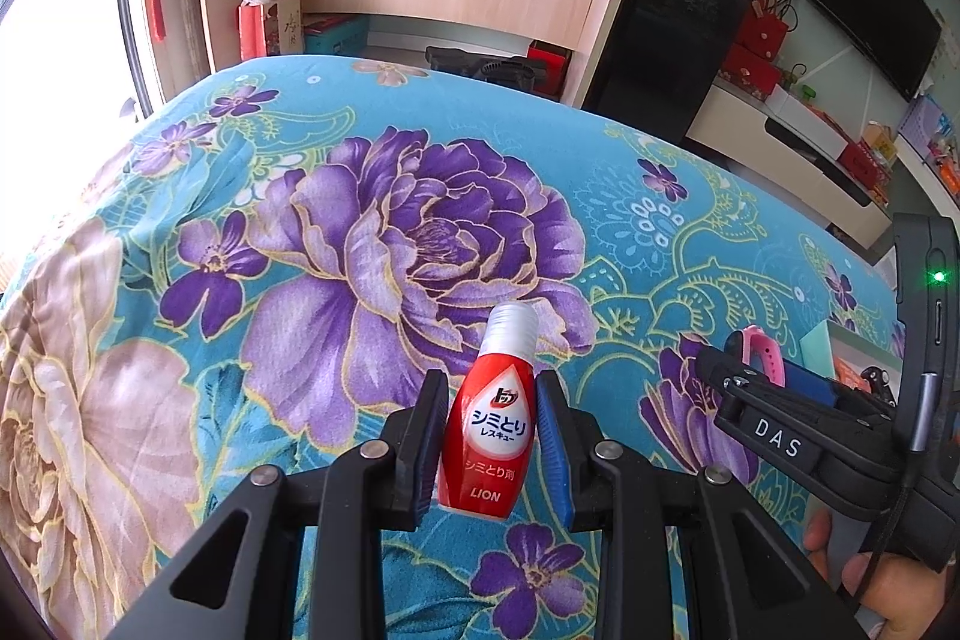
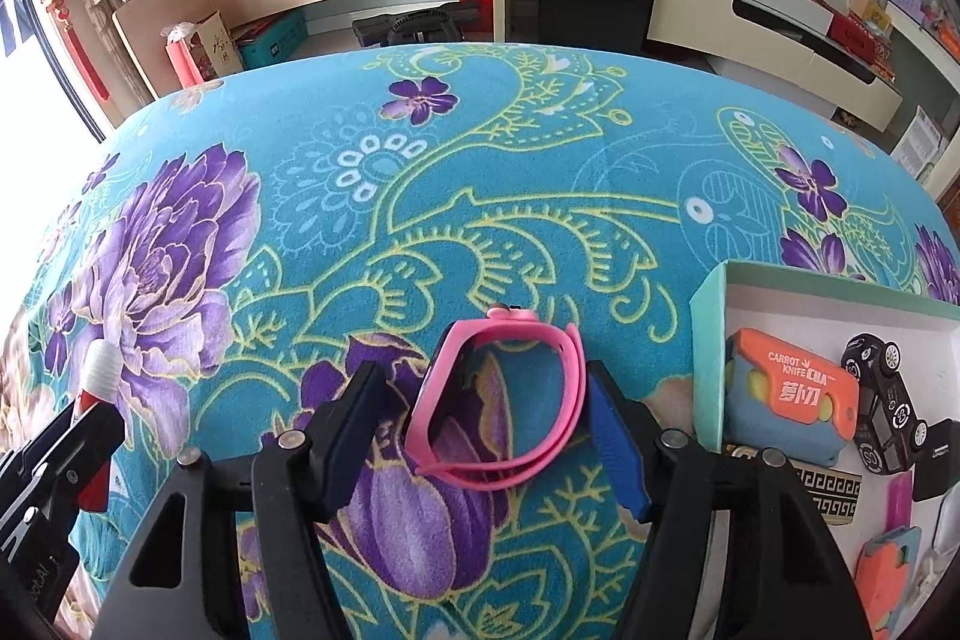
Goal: Organize rigid objects
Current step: 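Carry the bottle and pink band over the white tray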
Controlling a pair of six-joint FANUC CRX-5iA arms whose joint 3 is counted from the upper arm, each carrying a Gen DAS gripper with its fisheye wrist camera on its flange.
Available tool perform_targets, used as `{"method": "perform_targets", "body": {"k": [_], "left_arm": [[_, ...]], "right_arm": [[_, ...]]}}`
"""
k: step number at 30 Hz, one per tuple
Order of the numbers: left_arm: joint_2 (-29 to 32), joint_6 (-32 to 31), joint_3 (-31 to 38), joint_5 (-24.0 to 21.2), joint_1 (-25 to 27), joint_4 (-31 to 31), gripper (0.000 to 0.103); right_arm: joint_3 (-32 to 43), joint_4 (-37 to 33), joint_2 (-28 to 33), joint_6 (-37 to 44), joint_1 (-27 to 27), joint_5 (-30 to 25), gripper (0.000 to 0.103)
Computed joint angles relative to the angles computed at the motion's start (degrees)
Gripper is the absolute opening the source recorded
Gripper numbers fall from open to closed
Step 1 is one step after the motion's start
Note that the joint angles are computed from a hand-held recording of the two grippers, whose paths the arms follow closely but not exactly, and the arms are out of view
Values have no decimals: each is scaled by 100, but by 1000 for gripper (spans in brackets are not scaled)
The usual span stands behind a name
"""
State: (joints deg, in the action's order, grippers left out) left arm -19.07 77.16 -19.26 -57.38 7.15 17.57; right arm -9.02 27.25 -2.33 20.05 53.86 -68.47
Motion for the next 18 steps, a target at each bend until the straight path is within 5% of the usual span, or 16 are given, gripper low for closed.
{"method": "perform_targets", "body": {"k": [7,18], "left_arm": [[29,7,26,-15,-28,-44,32],[-30,23,92,6,-178,-177,32]], "right_arm": [[20,130,111,-22,3,-107,57],[-307,230,-362,-421,268,-119,54]]}}
